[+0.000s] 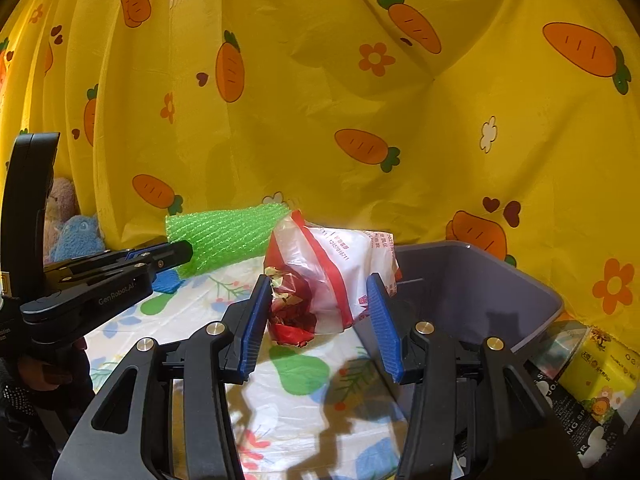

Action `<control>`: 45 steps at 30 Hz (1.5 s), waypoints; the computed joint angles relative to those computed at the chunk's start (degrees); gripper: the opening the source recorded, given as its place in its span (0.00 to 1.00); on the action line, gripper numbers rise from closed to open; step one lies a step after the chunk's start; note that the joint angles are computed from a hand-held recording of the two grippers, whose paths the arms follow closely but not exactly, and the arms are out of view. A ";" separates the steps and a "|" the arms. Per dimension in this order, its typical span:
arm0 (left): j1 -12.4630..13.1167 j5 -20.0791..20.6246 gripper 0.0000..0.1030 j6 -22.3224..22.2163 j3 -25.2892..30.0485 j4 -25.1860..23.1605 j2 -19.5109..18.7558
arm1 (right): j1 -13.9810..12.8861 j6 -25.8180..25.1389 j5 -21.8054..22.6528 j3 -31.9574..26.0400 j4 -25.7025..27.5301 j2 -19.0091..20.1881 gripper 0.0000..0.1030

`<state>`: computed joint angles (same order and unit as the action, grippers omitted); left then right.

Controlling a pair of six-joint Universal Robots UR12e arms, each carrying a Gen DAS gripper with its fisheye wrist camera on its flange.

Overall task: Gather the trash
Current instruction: 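Lift the green mesh and red-white wrapper and carry them over the grey bin, then open both tools over the grey bin to drop the mesh and wrapper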

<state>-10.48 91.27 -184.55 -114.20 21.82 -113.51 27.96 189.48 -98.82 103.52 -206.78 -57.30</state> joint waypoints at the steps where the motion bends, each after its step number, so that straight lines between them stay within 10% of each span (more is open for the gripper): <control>1: -0.29 -0.83 0.08 0.51 0.72 -0.42 -0.29 | -0.28 0.28 -0.88 0.15 -0.26 -0.13 0.47; 11: -3.05 -7.19 0.08 2.58 8.74 -5.13 -4.37 | -2.50 3.03 -11.99 0.48 -0.06 -0.14 0.47; 45: -3.43 -12.14 0.08 0.97 16.50 -13.93 -9.74 | -4.62 5.71 -9.76 -1.45 3.01 2.06 0.50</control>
